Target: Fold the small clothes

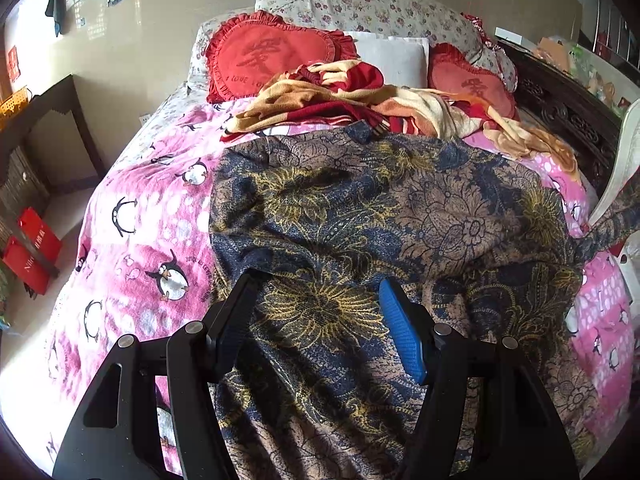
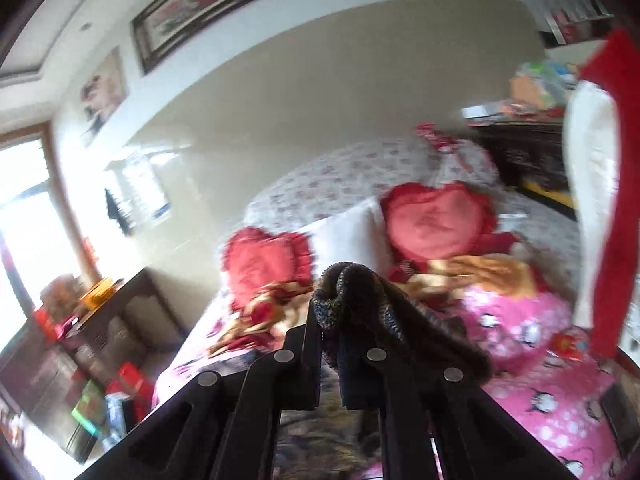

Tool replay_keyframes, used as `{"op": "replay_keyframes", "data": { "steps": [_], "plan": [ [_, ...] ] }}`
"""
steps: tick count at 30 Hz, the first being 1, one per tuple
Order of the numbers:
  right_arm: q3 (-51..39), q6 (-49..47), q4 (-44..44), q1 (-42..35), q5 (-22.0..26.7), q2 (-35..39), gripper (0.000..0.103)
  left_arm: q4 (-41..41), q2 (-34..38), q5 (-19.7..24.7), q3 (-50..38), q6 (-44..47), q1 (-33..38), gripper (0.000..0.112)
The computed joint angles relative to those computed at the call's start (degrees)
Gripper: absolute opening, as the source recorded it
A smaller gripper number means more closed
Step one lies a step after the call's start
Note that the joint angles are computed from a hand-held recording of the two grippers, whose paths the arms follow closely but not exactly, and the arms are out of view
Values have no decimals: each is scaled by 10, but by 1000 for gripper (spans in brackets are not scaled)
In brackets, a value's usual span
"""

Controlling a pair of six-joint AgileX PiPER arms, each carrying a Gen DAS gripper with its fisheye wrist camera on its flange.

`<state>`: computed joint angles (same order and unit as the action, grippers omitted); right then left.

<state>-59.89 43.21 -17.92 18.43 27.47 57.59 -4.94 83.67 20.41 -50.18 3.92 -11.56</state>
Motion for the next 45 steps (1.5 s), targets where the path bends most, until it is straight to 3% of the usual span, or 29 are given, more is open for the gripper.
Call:
{"op": "replay_keyframes", "data": {
  "steps": [2, 7, 10, 13, 14, 16, 17, 19, 21, 24, 28, 30, 34, 35, 36, 39, 42, 45],
  "plan": [
    [-33, -25, 23, 26, -8, 37, 6, -13, -6, 3, 0, 14, 5, 64],
    [-156, -211, 219, 67, -29, 189, 6, -71, -18, 4, 2, 76, 32, 64],
    [-259, -281, 287, 102, -10, 312, 6, -131, -15, 6, 2, 138, 60, 64],
    [-380, -374, 412, 108, 41, 456, 6, -182, 1, 6, -2, 193, 84, 64],
    [-435, -368, 418, 112, 66, 512, 9, -185, 9, 7, -6, 197, 89, 64],
    [-532, -374, 432, 113, 136, 598, 26, -209, 23, 12, -14, 219, 101, 64],
    [-548, -357, 417, 115, 148, 618, 38, -234, 29, 18, -18, 245, 108, 64],
    [-513, -344, 413, 114, 126, 608, 44, -288, 43, 30, -27, 305, 121, 64],
    [-424, -372, 446, 101, 77, 560, 51, -330, 59, 35, -36, 345, 125, 65],
    [-288, -345, 412, 87, 34, 468, 53, -367, 92, 50, -62, 376, 118, 72],
    [-102, -311, 366, 63, -9, 338, 54, -329, 128, -3, -87, 333, 67, 72],
    [-2, -307, 376, 39, -35, 267, 59, -245, 163, -13, -123, 253, 38, 72],
    [142, -354, 467, -10, -60, 163, 60, -100, 239, 33, -214, 120, -9, 72],
    [167, -371, 488, -19, -65, 145, 60, -83, 256, 56, -235, 105, -16, 68],
    [186, -388, 510, -28, -66, 130, 60, -86, 266, 70, -248, 110, -19, 49],
    [217, -421, 557, -47, -66, 104, 60, -109, 251, 90, -249, 127, -18, 9],
    [216, -419, 564, -44, -78, 107, 60, -215, 207, 121, -244, 223, 10, 7],
    [212, -485, 633, -50, -92, 126, 60, -253, 161, 145, -253, 266, 40, 7]
  ]
}}
